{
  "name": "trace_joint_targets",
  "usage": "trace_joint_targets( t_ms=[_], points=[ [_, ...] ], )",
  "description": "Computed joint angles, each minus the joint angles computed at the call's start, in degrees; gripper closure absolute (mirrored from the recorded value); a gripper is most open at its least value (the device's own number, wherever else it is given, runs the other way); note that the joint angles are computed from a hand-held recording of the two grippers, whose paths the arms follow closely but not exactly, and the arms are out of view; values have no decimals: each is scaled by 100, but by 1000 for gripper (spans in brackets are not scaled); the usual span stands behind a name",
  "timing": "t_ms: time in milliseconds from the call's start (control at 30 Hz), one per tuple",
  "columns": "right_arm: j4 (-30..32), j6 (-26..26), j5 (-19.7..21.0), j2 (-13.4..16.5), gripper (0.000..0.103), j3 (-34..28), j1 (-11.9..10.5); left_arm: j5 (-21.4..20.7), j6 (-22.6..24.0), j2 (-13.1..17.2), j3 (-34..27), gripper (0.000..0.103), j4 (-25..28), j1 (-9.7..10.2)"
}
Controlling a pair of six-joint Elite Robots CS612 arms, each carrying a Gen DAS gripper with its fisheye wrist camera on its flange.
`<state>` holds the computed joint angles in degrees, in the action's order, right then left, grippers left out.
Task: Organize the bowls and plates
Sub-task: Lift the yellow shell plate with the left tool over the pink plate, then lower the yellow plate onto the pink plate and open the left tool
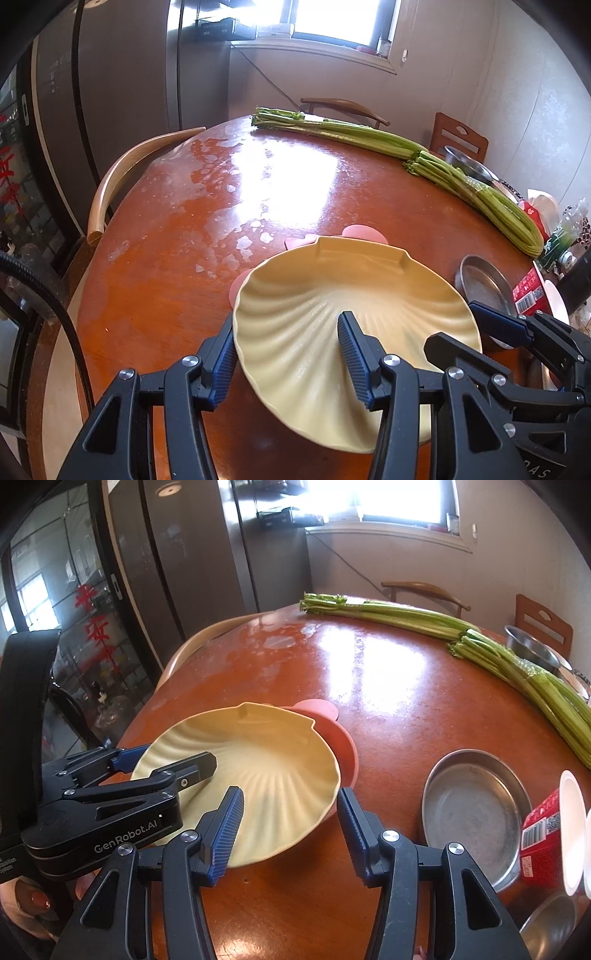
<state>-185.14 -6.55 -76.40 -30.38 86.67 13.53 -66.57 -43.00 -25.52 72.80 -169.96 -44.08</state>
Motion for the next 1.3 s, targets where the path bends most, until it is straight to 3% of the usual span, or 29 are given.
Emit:
trace_joint_targets(
  t_ms=[633, 833, 1300],
  points=[
    [275, 6, -172, 128, 48, -175, 26, 3, 2, 83, -115, 51, 252, -10],
    [201, -121, -551, 174, 48, -233, 101, -5, 39, 79, -139, 51, 335, -12],
    [224, -271, -946, 277, 48, -356, 146, -166, 48, 111, -160, 51, 435, 7]
  ],
)
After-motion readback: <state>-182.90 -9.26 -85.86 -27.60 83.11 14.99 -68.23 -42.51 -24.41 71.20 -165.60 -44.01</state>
